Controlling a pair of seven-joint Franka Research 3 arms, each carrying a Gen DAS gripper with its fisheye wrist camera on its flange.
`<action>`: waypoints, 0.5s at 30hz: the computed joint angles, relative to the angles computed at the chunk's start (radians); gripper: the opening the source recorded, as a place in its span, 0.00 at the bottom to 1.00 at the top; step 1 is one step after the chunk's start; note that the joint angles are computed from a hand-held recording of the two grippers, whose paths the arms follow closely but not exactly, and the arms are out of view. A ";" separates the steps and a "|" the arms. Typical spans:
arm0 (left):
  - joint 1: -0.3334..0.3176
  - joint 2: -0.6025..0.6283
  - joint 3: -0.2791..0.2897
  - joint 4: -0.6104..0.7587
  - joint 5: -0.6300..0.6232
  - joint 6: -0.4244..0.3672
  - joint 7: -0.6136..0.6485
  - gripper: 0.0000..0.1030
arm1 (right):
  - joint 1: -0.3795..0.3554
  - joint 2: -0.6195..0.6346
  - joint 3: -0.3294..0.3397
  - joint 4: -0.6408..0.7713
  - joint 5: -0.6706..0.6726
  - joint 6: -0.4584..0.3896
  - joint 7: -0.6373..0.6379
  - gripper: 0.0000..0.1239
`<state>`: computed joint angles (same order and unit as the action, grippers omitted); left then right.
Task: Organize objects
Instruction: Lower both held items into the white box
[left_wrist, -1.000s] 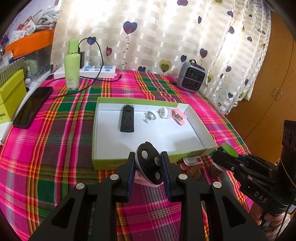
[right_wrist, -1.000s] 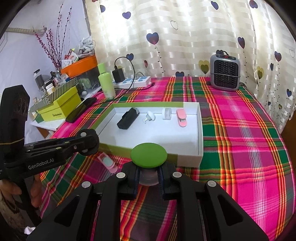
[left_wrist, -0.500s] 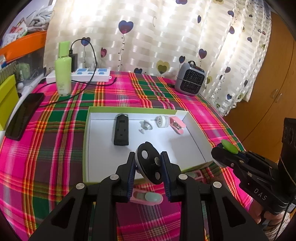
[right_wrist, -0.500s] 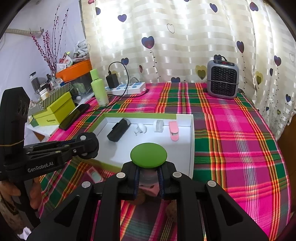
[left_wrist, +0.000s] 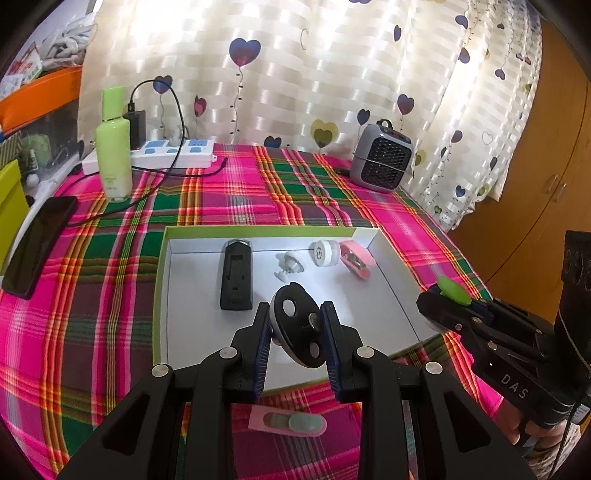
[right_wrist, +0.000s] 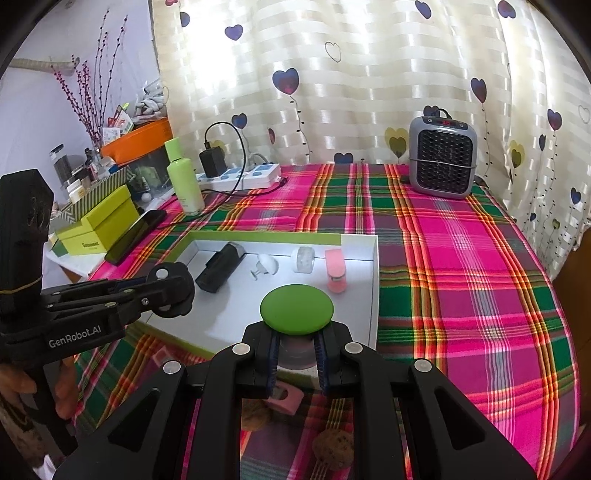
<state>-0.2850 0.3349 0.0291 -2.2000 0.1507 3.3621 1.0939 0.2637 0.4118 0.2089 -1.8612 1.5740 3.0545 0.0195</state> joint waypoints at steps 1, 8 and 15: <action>-0.004 0.004 0.004 0.006 -0.001 -0.002 0.002 0.24 | 0.002 0.005 -0.004 0.004 -0.019 0.000 0.018 0.14; -0.029 0.041 0.035 0.059 0.006 -0.036 -0.002 0.24 | -0.014 0.050 0.014 0.039 -0.165 0.016 0.135 0.14; 0.002 0.079 0.011 0.113 0.048 -0.069 -0.027 0.24 | -0.029 0.105 0.023 0.076 -0.353 0.028 0.298 0.14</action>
<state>-0.2826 0.4138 0.0406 -2.0870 0.1989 3.2935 1.0668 0.2344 0.5170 0.2314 -1.7853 1.2212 3.0823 0.3175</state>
